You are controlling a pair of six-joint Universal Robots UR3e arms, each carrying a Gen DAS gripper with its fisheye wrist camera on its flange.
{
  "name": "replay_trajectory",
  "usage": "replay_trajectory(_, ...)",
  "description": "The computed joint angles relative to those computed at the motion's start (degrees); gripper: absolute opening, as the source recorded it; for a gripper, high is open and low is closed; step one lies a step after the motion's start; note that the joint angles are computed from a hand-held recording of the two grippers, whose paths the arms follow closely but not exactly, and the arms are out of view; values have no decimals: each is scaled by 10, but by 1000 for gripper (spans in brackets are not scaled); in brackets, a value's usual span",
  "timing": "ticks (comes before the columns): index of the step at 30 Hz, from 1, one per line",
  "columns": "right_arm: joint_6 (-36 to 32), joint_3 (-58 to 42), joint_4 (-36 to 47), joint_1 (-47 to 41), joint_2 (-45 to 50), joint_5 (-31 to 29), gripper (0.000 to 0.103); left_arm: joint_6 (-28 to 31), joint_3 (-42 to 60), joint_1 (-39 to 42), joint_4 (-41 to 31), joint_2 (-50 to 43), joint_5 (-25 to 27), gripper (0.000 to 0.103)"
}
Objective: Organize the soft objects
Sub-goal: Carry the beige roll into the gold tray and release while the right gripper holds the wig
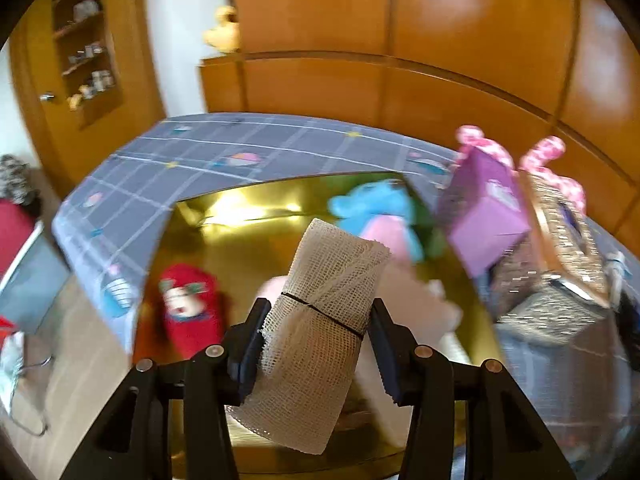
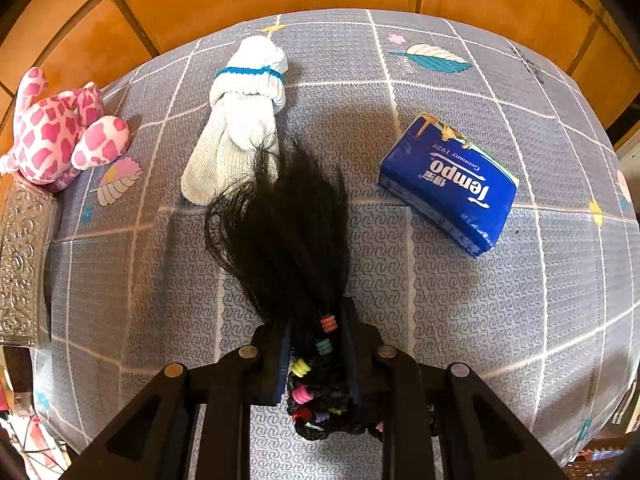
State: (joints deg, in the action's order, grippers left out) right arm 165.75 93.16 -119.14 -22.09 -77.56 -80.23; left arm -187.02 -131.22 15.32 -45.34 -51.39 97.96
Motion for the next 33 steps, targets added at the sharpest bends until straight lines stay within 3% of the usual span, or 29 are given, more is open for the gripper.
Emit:
replay_trajectory(2, 3, 1, -6, 9, 1, -10, 23, 4, -22, 11, 10, 20, 17, 50)
replay_trajectory(14, 35, 37, -76, 66, -7, -71, 23, 66, -81, 139, -6, 109, -43, 51)
replay_trajectory(28, 19, 131, -144, 92, -67, -100, 23, 67, -108, 143, 18, 77, -38, 52)
replay_trajectory(31, 19, 132, -146, 94, -67, -102, 23, 70, -111, 142, 22, 71, -38, 58)
replay_trajectory(33, 5, 126, -143, 85, -65, -100, 23, 69, -112, 143, 23, 71, -38, 69)
